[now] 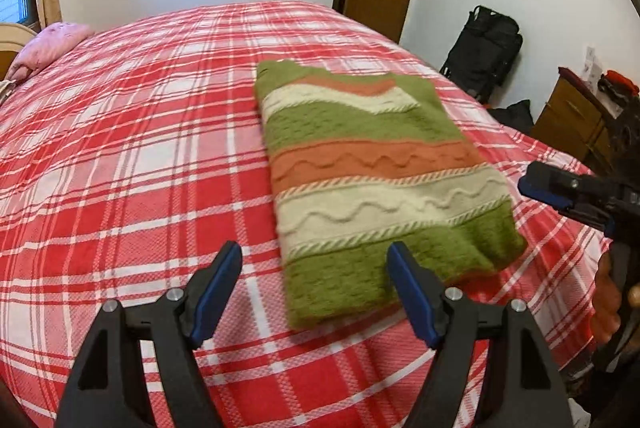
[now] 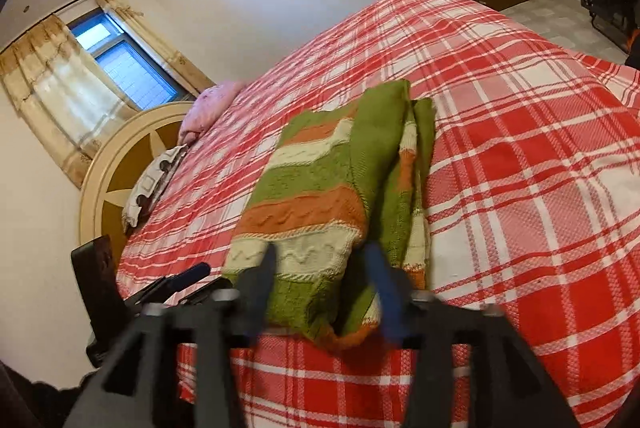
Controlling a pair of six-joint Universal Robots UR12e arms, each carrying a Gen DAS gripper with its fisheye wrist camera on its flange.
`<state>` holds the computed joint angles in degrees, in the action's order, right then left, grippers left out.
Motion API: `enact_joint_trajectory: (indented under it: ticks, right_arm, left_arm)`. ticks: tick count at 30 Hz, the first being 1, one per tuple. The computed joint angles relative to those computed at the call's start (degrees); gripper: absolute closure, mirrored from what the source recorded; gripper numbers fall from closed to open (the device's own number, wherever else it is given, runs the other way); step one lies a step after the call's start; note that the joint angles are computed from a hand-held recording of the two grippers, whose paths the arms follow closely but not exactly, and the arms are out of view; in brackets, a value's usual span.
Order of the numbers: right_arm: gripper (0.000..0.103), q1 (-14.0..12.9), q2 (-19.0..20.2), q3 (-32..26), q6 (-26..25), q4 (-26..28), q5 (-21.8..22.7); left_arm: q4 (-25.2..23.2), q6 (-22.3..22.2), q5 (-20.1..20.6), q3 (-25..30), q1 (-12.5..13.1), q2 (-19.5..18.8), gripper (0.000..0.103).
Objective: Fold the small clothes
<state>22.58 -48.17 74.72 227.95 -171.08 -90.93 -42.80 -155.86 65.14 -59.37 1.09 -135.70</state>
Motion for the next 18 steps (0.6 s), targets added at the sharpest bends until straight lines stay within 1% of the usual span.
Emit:
enact_joint_trajectory:
  ticks: [2, 3, 5, 6, 7, 8, 9, 11, 13, 14, 15, 17, 18]
  right_arm:
    - [0.042, -0.1, 0.5, -0.4, 0.0, 0.7, 3.6]
    - [0.043, 0.1, 0.6, -0.4, -1.1, 1.2, 4.0]
    - [0.043, 0.9, 0.8, -1.2, -3.9, 4.1, 2.4]
    - [0.045, 1.1, 1.0, -1.7, -4.7, 5.7, 2.2]
    - [0.067, 1.3, 1.3, -2.7, -5.8, 9.0, 1.8]
    - [0.083, 1.8, 1.7, -4.1, -7.7, 13.8, -0.2]
    - [0.096, 1.9, 1.9, -4.7, -8.6, 16.2, -1.3]
    - [0.096, 1.8, 1.4, -4.4, -10.2, 16.6, -1.4]
    - [0.097, 2.2, 0.3, -4.0, -13.1, 19.1, -5.5]
    - [0.097, 2.3, -0.4, -3.4, -13.6, 19.5, -7.1]
    - [0.097, 2.1, -1.2, -2.4, -12.6, 19.9, -8.0]
    - [0.097, 1.5, -2.1, -0.6, -10.9, 19.2, -7.3]
    - [0.097, 1.2, -2.2, 0.1, -10.5, 18.5, -5.9]
  left_arm:
    - [1.3, 0.0, 1.5, -0.4, -0.1, 0.0, 0.025]
    - [1.6, -0.2, 1.9, -0.4, -0.1, 0.0, 0.025]
    - [1.1, -0.9, 1.6, 0.0, 0.1, -0.3, 0.025]
    - [0.7, -1.5, 1.6, 0.3, 0.2, -0.4, 0.024]
    - [0.4, -2.0, 1.8, 0.6, 0.2, -0.6, 0.022]
    - [0.2, -2.7, 2.2, 0.8, 0.1, -0.8, 0.021]
    - [0.0, -2.9, 2.4, 0.9, 0.1, -0.8, 0.021]
    - [-0.2, -2.6, 3.0, 1.0, -0.1, -0.8, 0.021]
    - [1.1, -1.7, 3.8, 0.5, -0.2, -0.6, 0.021]
    - [2.1, -1.2, 4.1, 0.1, -0.3, -0.4, 0.021]
    - [3.1, -0.9, 4.3, -0.2, -0.3, -0.3, 0.021]
    - [3.1, -1.1, 4.0, 0.0, -0.3, -0.4, 0.021]
    - [2.6, -1.3, 3.9, 0.3, -0.3, -0.6, 0.021]
